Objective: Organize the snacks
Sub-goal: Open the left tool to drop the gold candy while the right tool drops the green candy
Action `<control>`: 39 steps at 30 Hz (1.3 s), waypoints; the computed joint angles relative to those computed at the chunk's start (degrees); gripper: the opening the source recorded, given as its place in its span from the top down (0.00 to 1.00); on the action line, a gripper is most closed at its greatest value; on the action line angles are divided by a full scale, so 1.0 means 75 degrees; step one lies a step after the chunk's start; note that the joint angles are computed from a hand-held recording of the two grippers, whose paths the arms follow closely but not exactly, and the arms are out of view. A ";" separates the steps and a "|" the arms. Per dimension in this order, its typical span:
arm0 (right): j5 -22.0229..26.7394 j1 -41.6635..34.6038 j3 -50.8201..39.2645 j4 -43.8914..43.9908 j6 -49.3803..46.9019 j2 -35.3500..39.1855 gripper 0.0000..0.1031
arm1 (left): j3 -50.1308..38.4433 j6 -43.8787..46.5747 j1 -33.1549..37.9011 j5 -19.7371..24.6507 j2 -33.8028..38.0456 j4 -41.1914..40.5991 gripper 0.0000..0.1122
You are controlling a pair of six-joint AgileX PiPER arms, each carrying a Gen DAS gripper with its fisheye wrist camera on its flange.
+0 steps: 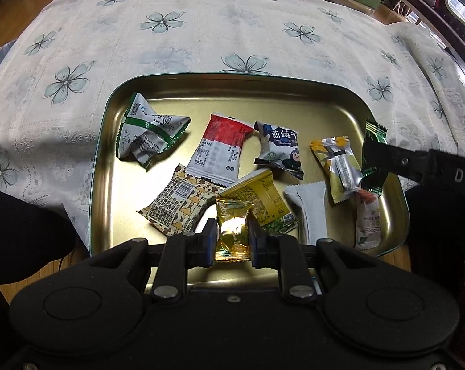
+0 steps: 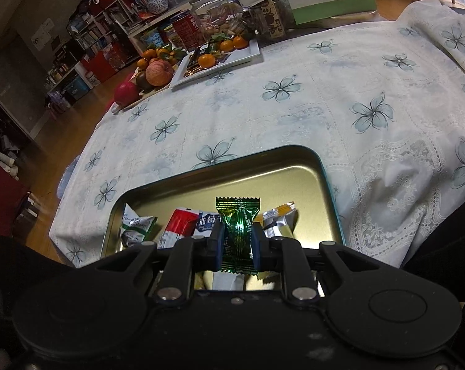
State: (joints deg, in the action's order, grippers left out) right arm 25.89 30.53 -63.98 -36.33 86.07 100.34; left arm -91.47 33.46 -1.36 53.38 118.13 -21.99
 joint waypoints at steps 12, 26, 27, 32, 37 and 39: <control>0.0317 0.0364 0.0088 -0.0164 0.0481 0.0026 0.80 | 0.0165 -0.0032 -0.0036 -0.0267 -0.0104 0.0052 0.75; 0.0425 0.0306 -0.0089 0.0388 -0.0124 0.0150 0.79 | 0.0316 -0.0276 -0.0145 -0.0597 -0.0186 0.0340 0.69; 0.0430 0.0300 -0.0100 0.0427 -0.0162 0.0159 0.79 | 0.0307 -0.0283 -0.0140 -0.0588 -0.0183 0.0344 0.69; 0.0455 0.0282 -0.0145 0.0569 -0.0342 0.0193 0.79 | 0.0266 -0.0362 -0.0145 -0.0559 -0.0158 0.0447 0.69; 0.0518 0.0307 -0.0143 0.0565 -0.0339 0.0180 0.79 | 0.0353 -0.0438 -0.0195 -0.0693 -0.0209 0.0579 0.69; 0.0555 0.0331 -0.0127 0.0535 -0.0288 0.0157 0.79 | 0.0461 -0.0468 -0.0240 -0.0833 -0.0275 0.0661 0.69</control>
